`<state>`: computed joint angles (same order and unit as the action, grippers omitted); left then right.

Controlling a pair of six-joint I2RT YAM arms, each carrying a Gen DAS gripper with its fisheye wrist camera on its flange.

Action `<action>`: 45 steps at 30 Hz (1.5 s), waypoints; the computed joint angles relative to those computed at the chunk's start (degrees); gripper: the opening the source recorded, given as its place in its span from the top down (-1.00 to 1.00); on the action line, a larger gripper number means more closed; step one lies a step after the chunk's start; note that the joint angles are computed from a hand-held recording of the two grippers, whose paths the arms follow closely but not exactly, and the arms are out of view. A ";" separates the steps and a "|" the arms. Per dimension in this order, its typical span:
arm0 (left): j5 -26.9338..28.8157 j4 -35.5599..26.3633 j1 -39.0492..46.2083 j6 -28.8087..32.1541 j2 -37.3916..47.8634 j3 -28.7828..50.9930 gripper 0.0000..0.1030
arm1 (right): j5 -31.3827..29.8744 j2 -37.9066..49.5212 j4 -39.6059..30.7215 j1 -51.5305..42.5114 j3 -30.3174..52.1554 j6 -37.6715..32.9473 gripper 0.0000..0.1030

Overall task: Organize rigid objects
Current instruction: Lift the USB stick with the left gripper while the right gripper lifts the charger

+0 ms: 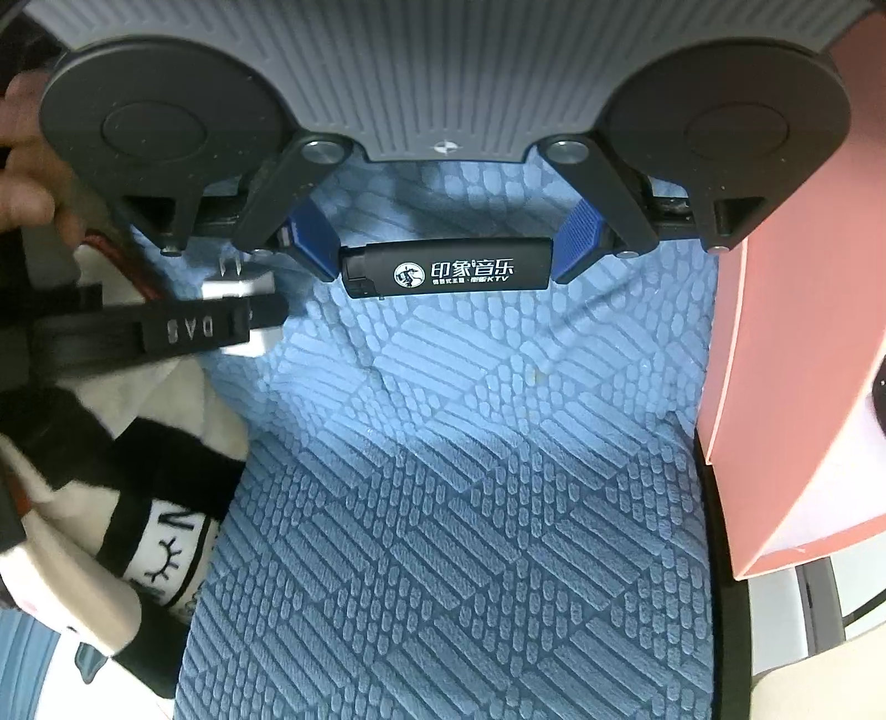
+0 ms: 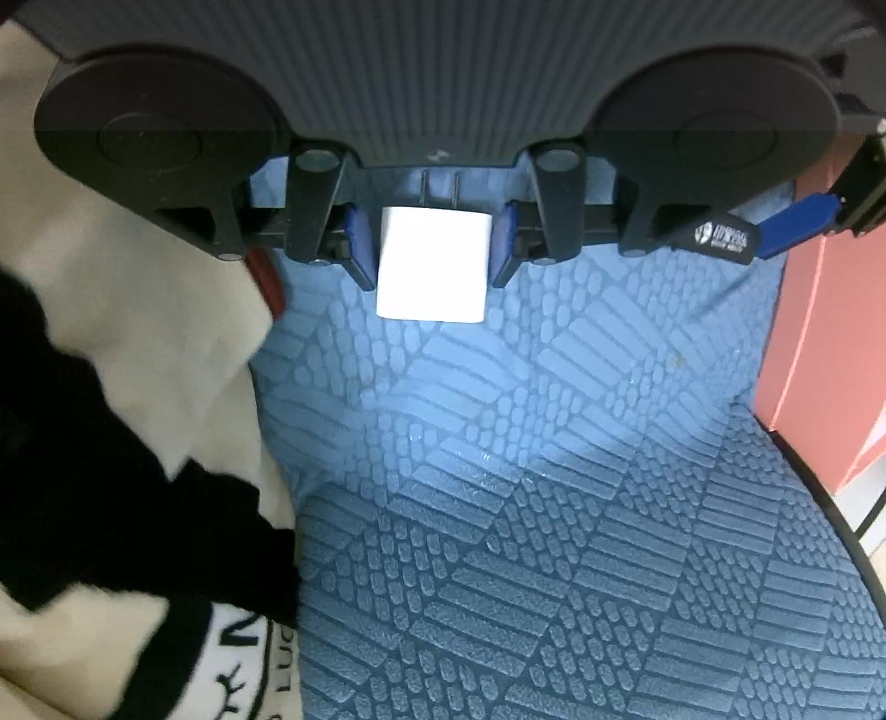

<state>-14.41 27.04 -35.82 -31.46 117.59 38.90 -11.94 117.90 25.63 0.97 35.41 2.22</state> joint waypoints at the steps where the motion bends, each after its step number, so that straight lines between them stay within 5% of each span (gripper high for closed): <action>1: 0.18 0.18 -0.07 -0.10 -0.81 -0.68 -0.66 | -0.11 -0.85 0.53 -0.02 -1.17 0.34 0.10; 7: -1.52 -2.74 -1.59 -1.37 -5.43 -2.58 -0.66 | 2.84 -9.77 3.93 -0.06 -9.78 0.89 0.10; 13: -2.09 -4.74 -3.06 -2.56 -11.64 -5.58 -0.66 | -0.54 -20.48 2.36 -4.26 -17.05 -0.13 0.10; 23: -1.26 -12.56 -4.88 -6.17 -26.55 -12.43 -0.65 | -4.98 -43.47 -11.73 -7.56 -24.95 -0.65 0.10; 35: -4.02 -34.92 -6.65 -10.01 -53.68 -15.77 -0.66 | -0.75 -73.14 -36.36 5.14 -26.80 5.99 0.10; 45: -1.61 -50.90 4.12 -2.51 -68.82 -11.23 -0.66 | 6.30 -73.64 -38.94 19.55 -17.42 13.75 0.10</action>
